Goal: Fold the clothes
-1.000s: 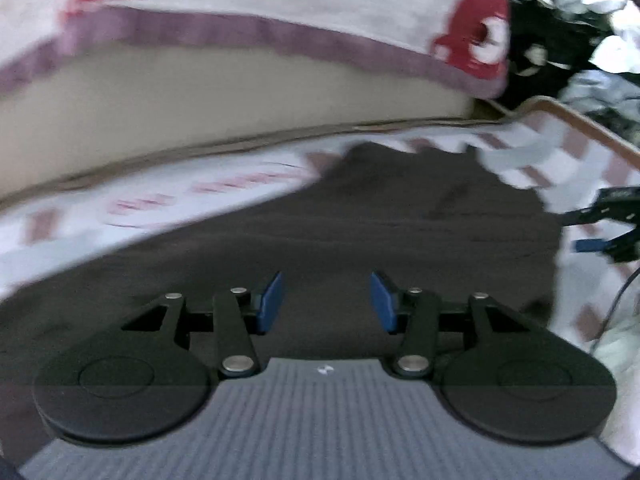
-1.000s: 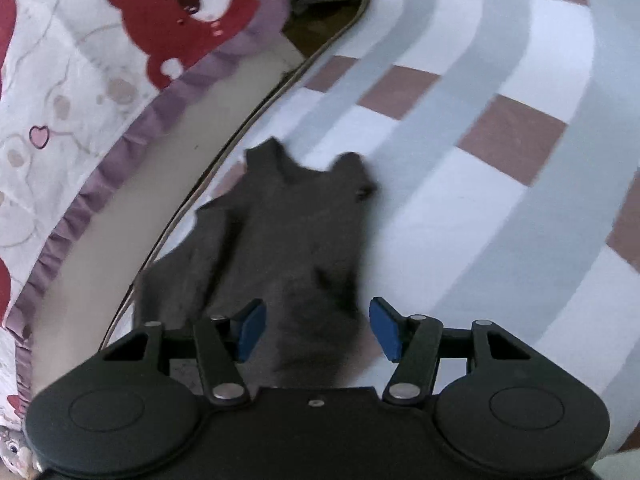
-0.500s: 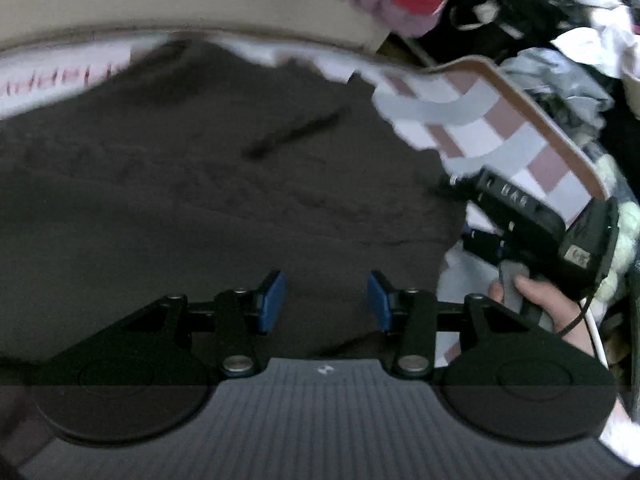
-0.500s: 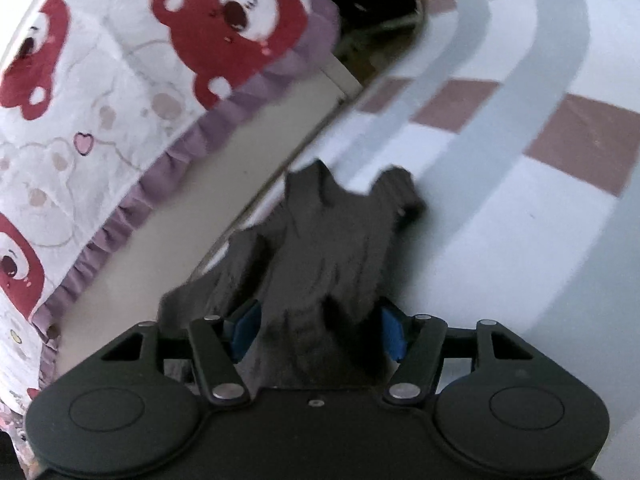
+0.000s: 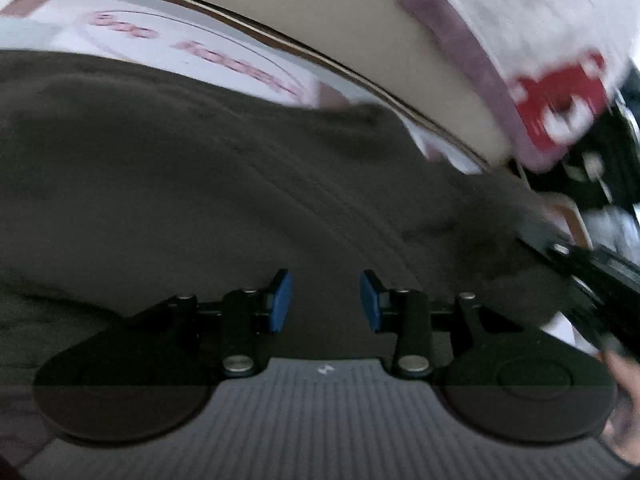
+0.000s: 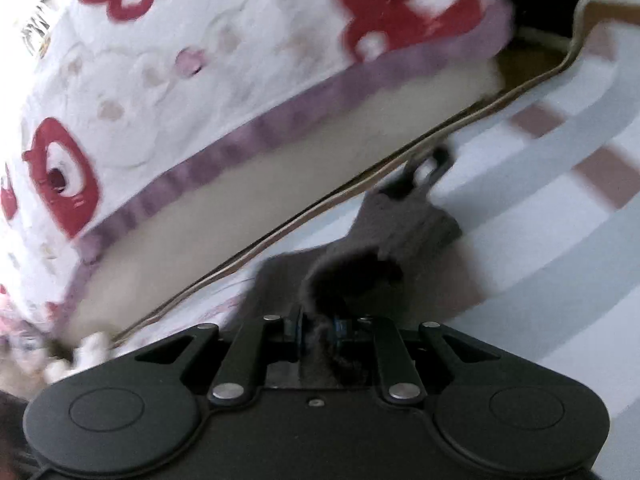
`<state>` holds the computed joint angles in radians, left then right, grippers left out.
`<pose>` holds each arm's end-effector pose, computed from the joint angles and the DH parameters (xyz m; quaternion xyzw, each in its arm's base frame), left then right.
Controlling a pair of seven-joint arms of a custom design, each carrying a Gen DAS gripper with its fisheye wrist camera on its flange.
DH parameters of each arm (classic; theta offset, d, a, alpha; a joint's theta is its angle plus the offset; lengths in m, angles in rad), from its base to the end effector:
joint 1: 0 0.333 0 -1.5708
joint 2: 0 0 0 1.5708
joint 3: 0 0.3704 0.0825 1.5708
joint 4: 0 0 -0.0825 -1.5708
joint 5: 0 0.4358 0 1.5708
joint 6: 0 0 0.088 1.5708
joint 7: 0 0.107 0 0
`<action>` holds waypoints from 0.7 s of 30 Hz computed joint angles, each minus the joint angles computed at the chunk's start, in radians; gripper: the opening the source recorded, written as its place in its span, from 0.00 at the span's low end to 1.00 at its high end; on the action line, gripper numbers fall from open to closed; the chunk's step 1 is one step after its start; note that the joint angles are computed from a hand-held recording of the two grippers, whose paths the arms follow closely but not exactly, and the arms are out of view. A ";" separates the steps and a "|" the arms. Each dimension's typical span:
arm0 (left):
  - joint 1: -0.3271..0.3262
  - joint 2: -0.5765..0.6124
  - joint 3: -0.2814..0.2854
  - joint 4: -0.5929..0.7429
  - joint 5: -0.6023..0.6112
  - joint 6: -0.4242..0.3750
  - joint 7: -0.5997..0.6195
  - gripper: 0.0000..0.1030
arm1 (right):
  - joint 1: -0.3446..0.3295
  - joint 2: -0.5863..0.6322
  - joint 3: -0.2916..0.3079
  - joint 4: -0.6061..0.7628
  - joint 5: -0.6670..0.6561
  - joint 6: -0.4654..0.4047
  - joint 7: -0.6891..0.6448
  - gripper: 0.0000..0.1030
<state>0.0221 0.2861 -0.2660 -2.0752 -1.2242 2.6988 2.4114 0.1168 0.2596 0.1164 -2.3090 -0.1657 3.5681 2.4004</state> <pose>0.6412 -0.1201 0.3298 0.6542 -0.6525 0.3780 0.0580 0.5959 0.1592 0.3652 -0.4745 0.7382 -0.1147 0.4656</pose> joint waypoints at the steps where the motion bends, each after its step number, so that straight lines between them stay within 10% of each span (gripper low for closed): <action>1: 0.007 0.000 -0.003 -0.001 -0.035 0.011 0.007 0.35 | -0.045 0.005 0.054 0.036 -0.101 -0.039 0.032 0.16; 6: 0.017 -0.034 0.005 -0.035 -0.215 0.057 0.179 0.36 | -0.161 0.057 0.314 0.219 -0.343 -0.548 -0.139 0.16; 9: 0.009 -0.039 0.030 -0.048 -0.223 0.056 0.188 0.36 | -0.112 0.108 0.305 0.299 -0.340 -0.742 -0.256 0.20; 21: 0.012 -0.066 0.087 -0.079 -0.158 -0.064 0.221 0.39 | -0.061 0.098 0.248 0.253 -0.141 -0.609 -0.468 0.19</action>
